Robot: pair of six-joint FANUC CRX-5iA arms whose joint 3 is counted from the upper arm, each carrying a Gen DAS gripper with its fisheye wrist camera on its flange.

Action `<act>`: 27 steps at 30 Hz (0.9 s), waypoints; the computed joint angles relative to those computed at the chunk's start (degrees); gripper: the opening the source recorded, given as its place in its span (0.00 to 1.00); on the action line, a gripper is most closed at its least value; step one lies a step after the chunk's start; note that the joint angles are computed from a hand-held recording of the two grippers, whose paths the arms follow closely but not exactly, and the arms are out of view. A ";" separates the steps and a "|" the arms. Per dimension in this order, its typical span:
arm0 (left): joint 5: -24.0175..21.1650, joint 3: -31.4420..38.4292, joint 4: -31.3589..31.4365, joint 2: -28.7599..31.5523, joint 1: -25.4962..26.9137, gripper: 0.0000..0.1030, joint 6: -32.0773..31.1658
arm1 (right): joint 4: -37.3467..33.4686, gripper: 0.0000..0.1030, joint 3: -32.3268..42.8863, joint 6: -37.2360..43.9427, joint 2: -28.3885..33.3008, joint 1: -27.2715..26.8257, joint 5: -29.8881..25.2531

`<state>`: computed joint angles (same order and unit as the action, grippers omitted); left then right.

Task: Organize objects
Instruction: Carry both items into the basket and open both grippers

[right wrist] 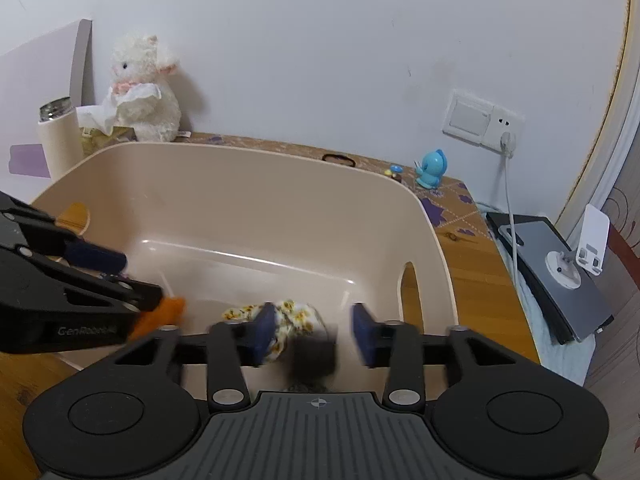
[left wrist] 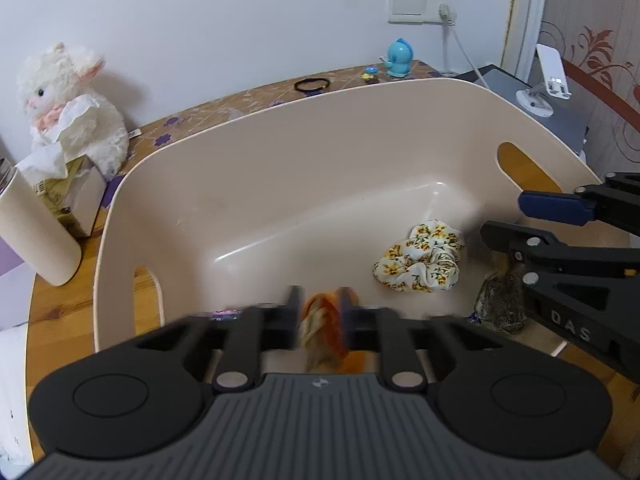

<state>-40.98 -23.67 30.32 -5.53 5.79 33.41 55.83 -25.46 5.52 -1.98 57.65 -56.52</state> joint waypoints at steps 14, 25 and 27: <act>0.83 -2.56 4.26 -4.81 1.88 0.65 -1.55 | 5.27 0.75 -0.48 -3.66 -2.50 3.88 -5.63; -0.94 -6.64 9.14 -11.82 6.41 0.69 -7.00 | 8.64 0.80 -2.94 -7.10 -6.64 9.72 -11.90; -1.76 -7.77 10.49 -13.37 7.64 0.69 -8.81 | 8.51 0.83 -3.55 -7.33 -7.56 11.06 -13.01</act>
<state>-42.74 -31.44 40.81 -18.90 13.43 24.60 64.34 -29.01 -1.81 -9.54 68.72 -69.54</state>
